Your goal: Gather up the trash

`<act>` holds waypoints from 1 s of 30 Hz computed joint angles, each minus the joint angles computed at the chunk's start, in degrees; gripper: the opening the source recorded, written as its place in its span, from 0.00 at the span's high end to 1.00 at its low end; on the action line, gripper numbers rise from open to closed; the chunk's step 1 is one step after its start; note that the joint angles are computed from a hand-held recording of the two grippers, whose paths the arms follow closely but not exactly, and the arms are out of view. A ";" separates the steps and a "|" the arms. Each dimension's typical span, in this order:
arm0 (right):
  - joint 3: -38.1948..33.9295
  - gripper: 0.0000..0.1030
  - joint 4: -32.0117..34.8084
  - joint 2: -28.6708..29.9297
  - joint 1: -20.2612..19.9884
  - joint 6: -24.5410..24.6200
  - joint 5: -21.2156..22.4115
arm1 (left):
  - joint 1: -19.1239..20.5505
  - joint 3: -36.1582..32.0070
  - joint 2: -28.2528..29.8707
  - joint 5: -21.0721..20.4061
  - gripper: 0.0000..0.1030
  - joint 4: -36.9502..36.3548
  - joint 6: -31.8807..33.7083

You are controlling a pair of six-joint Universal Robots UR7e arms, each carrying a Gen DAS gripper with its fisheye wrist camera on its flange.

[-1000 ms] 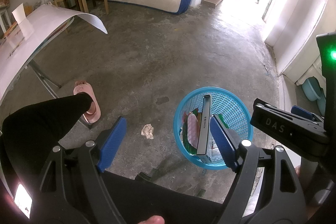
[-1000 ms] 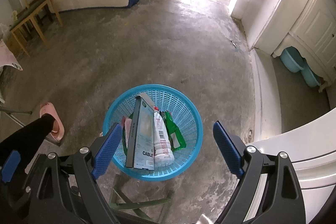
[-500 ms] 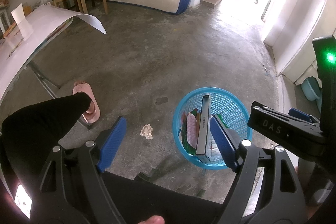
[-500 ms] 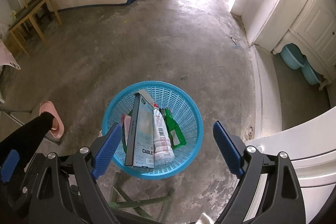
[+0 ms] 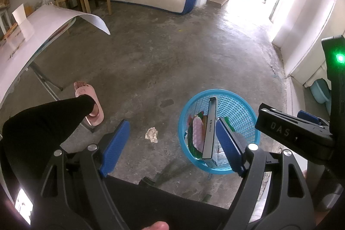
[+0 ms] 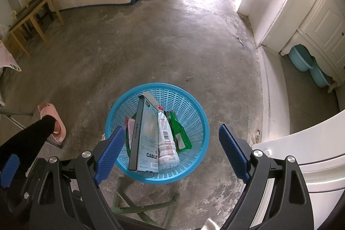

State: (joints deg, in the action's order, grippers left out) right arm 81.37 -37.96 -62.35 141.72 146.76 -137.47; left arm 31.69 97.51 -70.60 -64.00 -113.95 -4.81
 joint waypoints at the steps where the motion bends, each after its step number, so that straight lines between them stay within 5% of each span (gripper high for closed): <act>1: 0.02 0.17 -0.13 -0.01 -0.12 -0.20 -0.08 | 0.01 0.07 -0.08 -0.09 0.25 0.04 -0.22; 30: 1.37 0.17 -2.28 -0.82 -0.27 -0.37 0.54 | -0.02 0.61 -0.34 -0.06 0.25 -0.19 -0.19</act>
State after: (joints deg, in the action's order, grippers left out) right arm 82.73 -40.24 -63.17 141.45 146.39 -136.93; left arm 31.67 98.13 -70.94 -64.07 -114.14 -5.01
